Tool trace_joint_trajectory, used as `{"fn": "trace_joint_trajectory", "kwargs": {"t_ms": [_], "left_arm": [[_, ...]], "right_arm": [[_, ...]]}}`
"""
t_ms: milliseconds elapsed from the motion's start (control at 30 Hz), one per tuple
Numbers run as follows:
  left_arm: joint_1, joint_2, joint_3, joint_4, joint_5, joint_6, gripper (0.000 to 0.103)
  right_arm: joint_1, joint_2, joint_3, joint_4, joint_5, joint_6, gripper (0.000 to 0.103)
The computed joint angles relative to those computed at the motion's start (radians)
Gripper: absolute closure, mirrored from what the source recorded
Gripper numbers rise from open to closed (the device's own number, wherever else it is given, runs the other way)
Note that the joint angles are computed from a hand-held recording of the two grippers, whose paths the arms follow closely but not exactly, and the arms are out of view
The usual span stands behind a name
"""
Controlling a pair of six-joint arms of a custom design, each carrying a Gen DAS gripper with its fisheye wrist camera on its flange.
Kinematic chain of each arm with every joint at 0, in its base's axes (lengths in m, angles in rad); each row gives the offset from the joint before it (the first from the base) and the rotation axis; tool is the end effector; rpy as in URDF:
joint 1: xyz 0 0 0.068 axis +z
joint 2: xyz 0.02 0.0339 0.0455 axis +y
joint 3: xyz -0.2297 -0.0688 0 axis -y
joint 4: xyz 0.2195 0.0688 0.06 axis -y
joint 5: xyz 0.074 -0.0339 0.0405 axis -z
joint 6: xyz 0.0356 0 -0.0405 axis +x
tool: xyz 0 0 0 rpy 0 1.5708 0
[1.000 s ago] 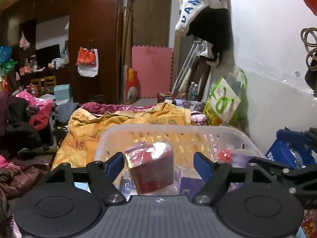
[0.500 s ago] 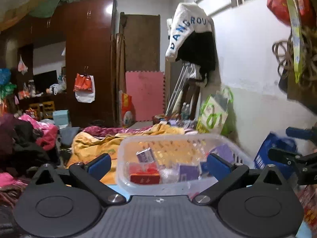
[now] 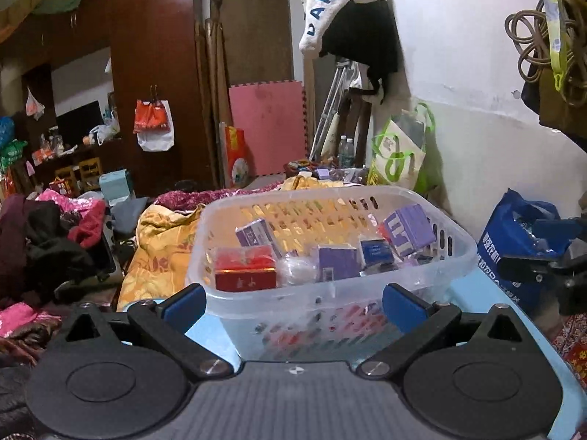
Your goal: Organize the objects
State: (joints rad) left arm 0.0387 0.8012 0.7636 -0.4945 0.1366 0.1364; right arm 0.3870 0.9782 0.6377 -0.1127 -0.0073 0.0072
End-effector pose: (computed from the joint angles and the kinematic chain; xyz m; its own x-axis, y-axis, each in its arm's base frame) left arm 0.1760 0.0020 0.2747 -0.4915 0.1158 -0.8631 0.1471 0.9879 0.0487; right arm 0.2010 0.0822 0.2393 -0.4082 -0.1586 -0.8990 -0.3806 0.9247 0.0097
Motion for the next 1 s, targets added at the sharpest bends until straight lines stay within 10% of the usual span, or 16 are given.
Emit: {"fn": "trace_joint_trajectory", "kwargs": {"t_ms": [1000], "left_arm": [[-0.055,-0.008,-0.04,0.04,-0.066,-0.052,0.0]], "right_arm": [[-0.01,0.03,-0.019,0.042,-0.014,-0.039,0.0]]}}
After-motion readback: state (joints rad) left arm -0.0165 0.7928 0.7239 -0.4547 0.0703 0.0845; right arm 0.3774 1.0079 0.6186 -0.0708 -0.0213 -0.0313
